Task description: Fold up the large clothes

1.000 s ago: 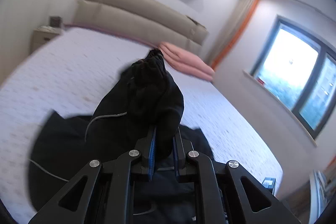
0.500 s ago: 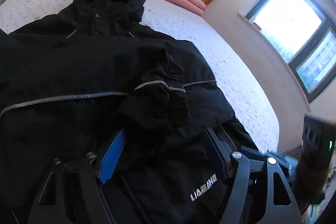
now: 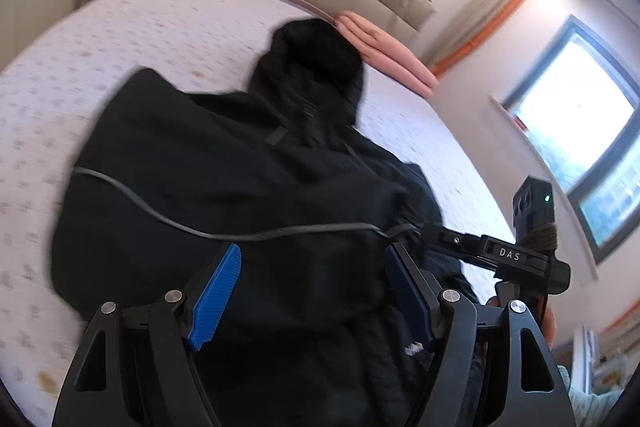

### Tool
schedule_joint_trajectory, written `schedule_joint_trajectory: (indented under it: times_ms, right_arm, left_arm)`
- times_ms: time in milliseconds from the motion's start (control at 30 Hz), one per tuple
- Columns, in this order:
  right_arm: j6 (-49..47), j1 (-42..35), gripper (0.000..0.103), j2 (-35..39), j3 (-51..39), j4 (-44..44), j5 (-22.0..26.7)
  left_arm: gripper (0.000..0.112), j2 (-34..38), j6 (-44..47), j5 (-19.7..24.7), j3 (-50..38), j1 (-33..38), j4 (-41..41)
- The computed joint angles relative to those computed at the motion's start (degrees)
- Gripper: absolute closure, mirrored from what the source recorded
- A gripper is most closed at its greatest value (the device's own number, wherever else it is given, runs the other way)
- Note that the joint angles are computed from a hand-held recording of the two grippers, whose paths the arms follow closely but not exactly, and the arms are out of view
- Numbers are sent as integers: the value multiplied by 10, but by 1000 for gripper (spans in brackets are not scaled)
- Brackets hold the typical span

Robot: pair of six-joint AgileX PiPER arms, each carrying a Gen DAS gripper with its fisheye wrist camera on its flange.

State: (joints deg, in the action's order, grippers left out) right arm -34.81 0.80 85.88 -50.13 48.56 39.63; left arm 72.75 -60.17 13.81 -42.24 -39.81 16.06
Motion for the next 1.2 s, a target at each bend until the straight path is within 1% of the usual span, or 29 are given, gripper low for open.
schedule_joint_trajectory:
  times_ms: [33, 67, 100, 133, 167, 200, 233, 300, 333, 367, 433, 500, 567, 633, 667, 700, 733, 767, 800, 833, 900, 967, 1033, 1067, 1100, 1133, 1167, 1200]
  right_arm:
    - [-7, -4, 30, 12, -4, 10, 7]
    - [-9, -6, 30, 31, -11, 19, 13]
    - [-27, -12, 30, 56, -18, 45, 28]
    - [-67, -23, 30, 76, -21, 85, 55]
    - [-88, -27, 37, 89, -22, 108, 76]
    - [-86, -23, 53, 89, -22, 108, 74]
    - [-67, -9, 54, 79, -23, 86, 61]
    - [-45, 4, 69, 39, -12, 59, 41]
    - [-38, 0, 72, 10, -8, 49, 42]
    - [-31, -7, 72, -7, -12, 41, 48]
    - [4, -32, 72, -71, -18, -2, 48]
    - [50, -47, 72, -116, -31, -71, 31]
    - [83, -62, 72, -130, -40, -131, 13]
    - [89, -81, 72, -110, -47, -156, 8]
    - [90, -84, 72, -96, -46, -163, 2]
    - [104, -79, 72, -66, -43, -189, -18]
    - [108, -80, 73, -38, -40, -202, -30]
    - [124, -74, 73, 0, -41, -217, -40]
    - [142, -65, 73, 35, -40, -233, -52]
    - [137, -62, 73, 56, -39, -228, -64]
    - [84, -71, 75, 66, -18, -179, -91]
    - [64, -79, 74, 68, -20, -158, -84]
    - [69, -84, 74, 67, -33, -168, -64]
    - [75, -88, 72, 54, -32, -182, -54]
    - [104, -82, 67, 41, -36, -213, -47]
    - [122, -80, 66, 31, -37, -236, -47]
    - [157, -68, 61, 7, -36, -272, -45]
    - [203, -48, 60, -28, -35, -323, -48]
  left_arm:
    - [37, -7, -13, 6, 2, 6, 17]
    - [36, -17, -6, 10, 6, 16, 15]
    - [36, -20, -23, 18, 7, 20, 37]
    - [36, -17, -55, 31, 2, 21, 73]
    - [36, -11, -81, 48, -5, 21, 104]
    - [36, -7, -92, 61, -9, 24, 117]
    - [36, 0, -91, 71, -16, 30, 117]
    - [36, 13, -88, 74, -24, 44, 119]
    - [37, 20, -83, 78, -31, 49, 119]
    - [38, 31, -75, 90, -44, 53, 120]
    - [40, 52, -81, 111, -66, 46, 137]
    - [40, 74, -67, 124, -88, 41, 131]
    - [40, 107, -43, 130, -112, 38, 113]
    - [46, 163, -5, 142, -145, 36, 81]
    - [52, 198, 3, 167, -168, 31, 78]
    - [56, 224, -4, 188, -185, 24, 89]
    - [56, 243, -16, 196, -191, 19, 105]
    - [56, 250, -32, 193, -189, 15, 123]
    - [56, 252, -43, 190, -185, 13, 134]
    - [56, 247, -38, 182, -179, 18, 128]
    - [56, 238, -18, 162, -166, 29, 112]
    - [56, 230, -3, 150, -155, 33, 105]
    - [56, 219, 5, 150, -151, 33, 102]
    - [56, 212, 5, 157, -152, 30, 103]
    - [56, 202, 8, 168, -155, 25, 100]
    - [55, 191, 8, 175, -156, 19, 101]
    - [55, 179, -5, 184, -155, 9, 112]
    - [55, 166, -16, 197, -160, 1, 126]
